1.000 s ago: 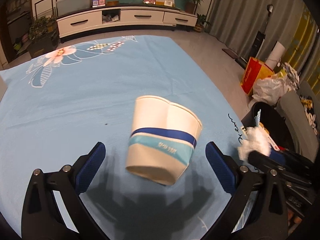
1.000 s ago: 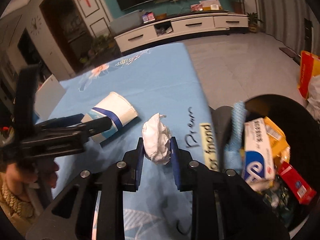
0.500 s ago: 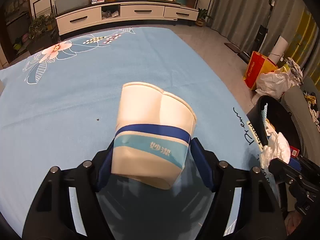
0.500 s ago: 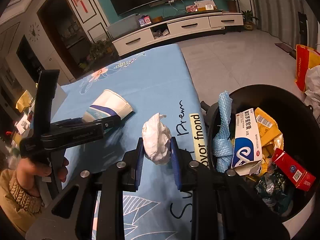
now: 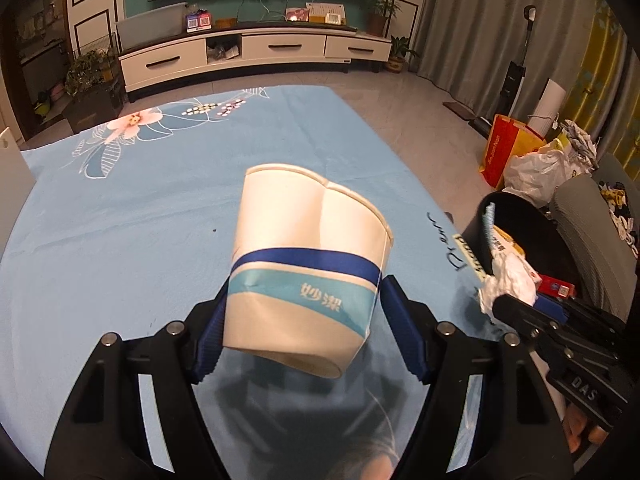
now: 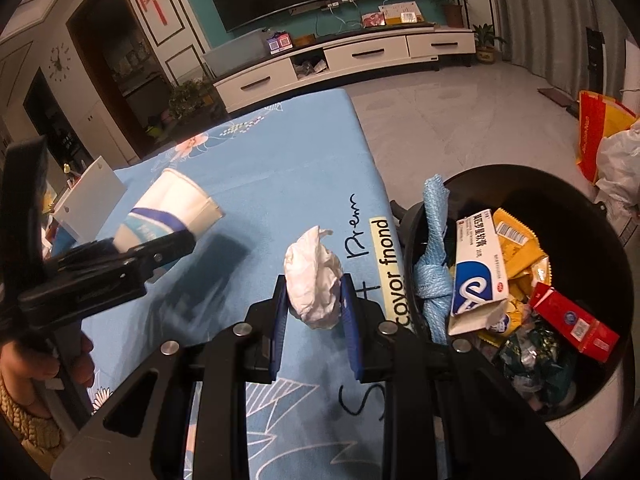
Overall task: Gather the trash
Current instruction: 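Carry the paper cup and tissue over the black bin with both grippers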
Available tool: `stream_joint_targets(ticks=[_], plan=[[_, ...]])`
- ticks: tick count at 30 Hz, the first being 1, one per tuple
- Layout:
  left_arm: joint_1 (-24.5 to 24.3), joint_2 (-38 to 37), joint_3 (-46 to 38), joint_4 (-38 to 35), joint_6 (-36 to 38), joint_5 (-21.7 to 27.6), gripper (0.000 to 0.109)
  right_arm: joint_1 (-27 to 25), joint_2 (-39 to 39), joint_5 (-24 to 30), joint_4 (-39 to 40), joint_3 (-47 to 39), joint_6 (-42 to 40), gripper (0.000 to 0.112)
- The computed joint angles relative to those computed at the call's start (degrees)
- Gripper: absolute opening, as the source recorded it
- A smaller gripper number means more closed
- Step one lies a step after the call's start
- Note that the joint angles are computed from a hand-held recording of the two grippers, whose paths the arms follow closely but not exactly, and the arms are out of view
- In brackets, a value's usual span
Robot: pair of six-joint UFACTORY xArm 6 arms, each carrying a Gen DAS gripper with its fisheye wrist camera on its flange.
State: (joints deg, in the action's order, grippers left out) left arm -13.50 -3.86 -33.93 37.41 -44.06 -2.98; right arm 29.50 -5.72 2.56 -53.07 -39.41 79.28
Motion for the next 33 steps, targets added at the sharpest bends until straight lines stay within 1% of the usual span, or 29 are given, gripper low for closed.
stream_joint_targets(ticks=[4, 5, 8, 11, 18, 23, 26, 33], plan=[[-0.8, -4.9, 3.5, 1.2, -1.8, 0.9, 0.072, 1.0, -3.2, 2.2, -2.1, 1.5, 2.5, 0.026], [-0.8, -6.1, 4.2, 2.8, -3.5, 1.2, 0.072, 1.3, -4.0, 2.8, -2.5, 2.0, 3.1, 0.026], [-1.5, -10.6, 7.0, 4.6, -6.0, 2.3, 0.072, 2.2, -6.7, 4.1, -1.4, 3.6, 2.6, 0.026], [-3.3, -15.4, 10.0, 4.3, -6.9, 4.0, 0.072, 3.1, -10.1, 5.9, -0.8, 5.6, 2.6, 0.026], [-7.6, -22.4, 13.1, 6.6, -10.6, 7.7, 0.072, 3.7, -17.7, 8.6, -0.8, 10.4, 3.7, 0.026], [-11.7, -25.2, 13.1, 9.8, -14.5, 10.8, 0.072, 3.2, -23.1, 10.0, -0.9, 13.8, 4.4, 0.026], [-13.8, -25.5, 12.2, 11.7, -16.6, 12.2, 0.072, 2.6, -25.9, 10.5, -0.2, 15.6, 3.8, 0.026], [-17.6, -22.8, 8.9, 14.5, -19.1, 13.7, 0.072, -0.2, -30.4, 10.6, 0.1, 18.7, 3.1, 0.026]])
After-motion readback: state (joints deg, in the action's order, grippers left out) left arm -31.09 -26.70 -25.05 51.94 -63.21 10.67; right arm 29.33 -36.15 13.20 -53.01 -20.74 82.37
